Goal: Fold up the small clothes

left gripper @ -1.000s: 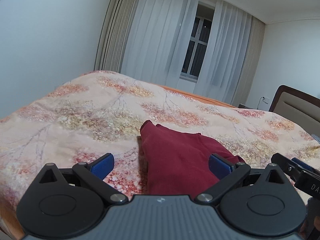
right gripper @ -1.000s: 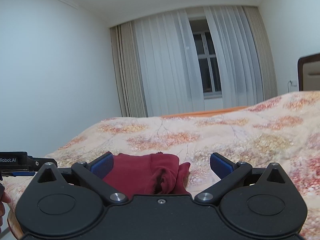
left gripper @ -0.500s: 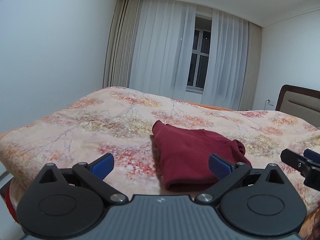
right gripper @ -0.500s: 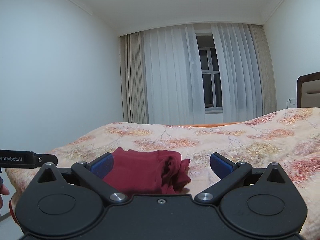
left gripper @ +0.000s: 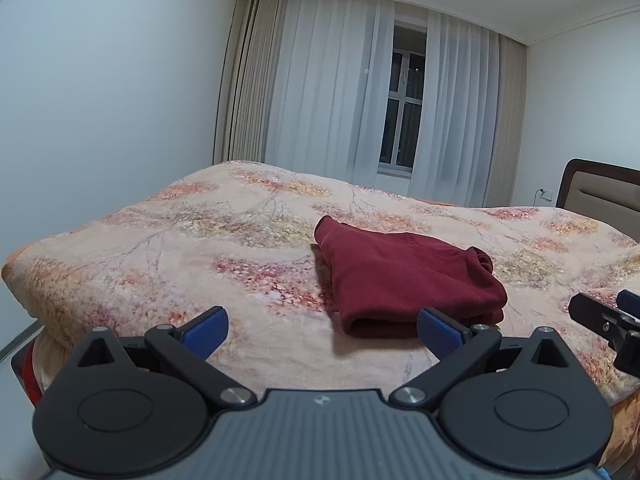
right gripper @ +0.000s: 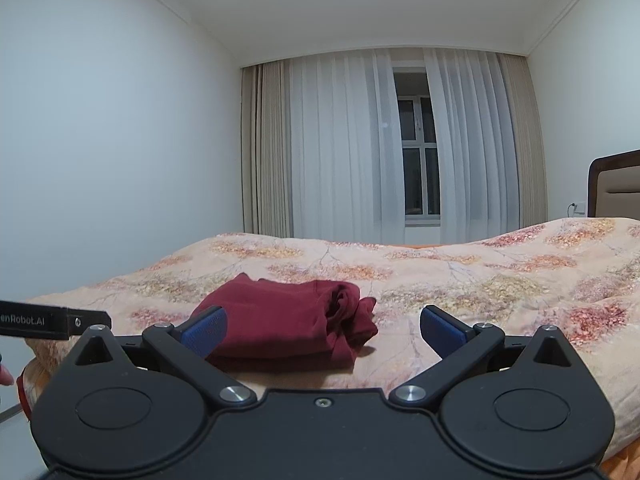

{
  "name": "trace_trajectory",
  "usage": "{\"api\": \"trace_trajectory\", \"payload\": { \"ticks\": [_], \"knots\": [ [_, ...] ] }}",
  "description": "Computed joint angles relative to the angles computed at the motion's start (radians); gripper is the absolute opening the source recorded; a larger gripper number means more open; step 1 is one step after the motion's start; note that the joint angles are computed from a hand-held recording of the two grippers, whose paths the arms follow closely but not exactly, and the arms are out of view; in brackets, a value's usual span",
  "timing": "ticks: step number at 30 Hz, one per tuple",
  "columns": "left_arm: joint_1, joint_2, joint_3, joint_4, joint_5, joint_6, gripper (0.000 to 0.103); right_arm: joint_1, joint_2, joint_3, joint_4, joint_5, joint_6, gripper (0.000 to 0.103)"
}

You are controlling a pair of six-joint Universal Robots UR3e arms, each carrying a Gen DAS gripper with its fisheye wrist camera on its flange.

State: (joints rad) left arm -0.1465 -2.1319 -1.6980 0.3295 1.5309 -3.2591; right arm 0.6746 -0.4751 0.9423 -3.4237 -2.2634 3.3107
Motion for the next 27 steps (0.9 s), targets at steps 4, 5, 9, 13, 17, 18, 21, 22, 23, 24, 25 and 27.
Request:
{"api": "trace_trajectory", "payload": {
  "ticks": [4, 5, 9, 13, 17, 18, 21, 22, 23, 24, 25, 27],
  "knots": [
    [0.004, -0.002, -0.002, -0.001, -0.004, -0.002, 0.103, 0.004, 0.004, -0.005, 0.014, 0.0, 0.003, 0.102],
    [0.005, -0.003, 0.0, -0.004, -0.005, -0.001, 0.103, 0.005, 0.007, -0.009, 0.014, -0.002, 0.004, 0.102],
    [0.006, -0.005, 0.003, -0.006, -0.006, 0.0, 0.103, 0.004, 0.009, -0.013, 0.016, -0.002, 0.005, 0.102],
    [0.006, -0.004, -0.001, -0.008, -0.007, 0.002, 0.103, 0.001, 0.01, -0.01, 0.017, 0.003, 0.008, 0.102],
    [0.004, -0.007, 0.002, -0.013, -0.005, 0.005, 0.103, 0.0, 0.007, 0.0, 0.012, 0.004, 0.011, 0.102],
    [0.003, -0.008, 0.005, -0.015, -0.003, 0.005, 0.103, -0.001, 0.007, 0.0, 0.011, 0.004, 0.011, 0.102],
    [0.003, -0.008, 0.006, -0.018, -0.003, 0.006, 0.103, -0.001, 0.006, 0.003, 0.012, 0.006, 0.012, 0.102],
    [0.002, -0.008, 0.005, -0.017, -0.002, 0.006, 0.103, -0.001, 0.005, 0.005, 0.011, 0.006, 0.013, 0.102],
    [0.002, -0.008, 0.005, -0.017, -0.002, 0.006, 0.103, -0.002, 0.005, 0.004, 0.014, 0.007, 0.014, 0.102],
    [0.002, -0.008, 0.005, -0.016, -0.002, 0.007, 0.103, -0.003, 0.005, 0.005, 0.013, 0.008, 0.015, 0.102],
    [0.003, -0.008, 0.005, -0.017, -0.002, 0.006, 0.103, -0.002, 0.005, 0.005, 0.012, 0.007, 0.014, 0.102],
    [0.003, -0.008, 0.005, -0.018, -0.003, 0.006, 0.103, -0.002, 0.005, 0.005, 0.012, 0.007, 0.014, 0.102]
  ]
}}
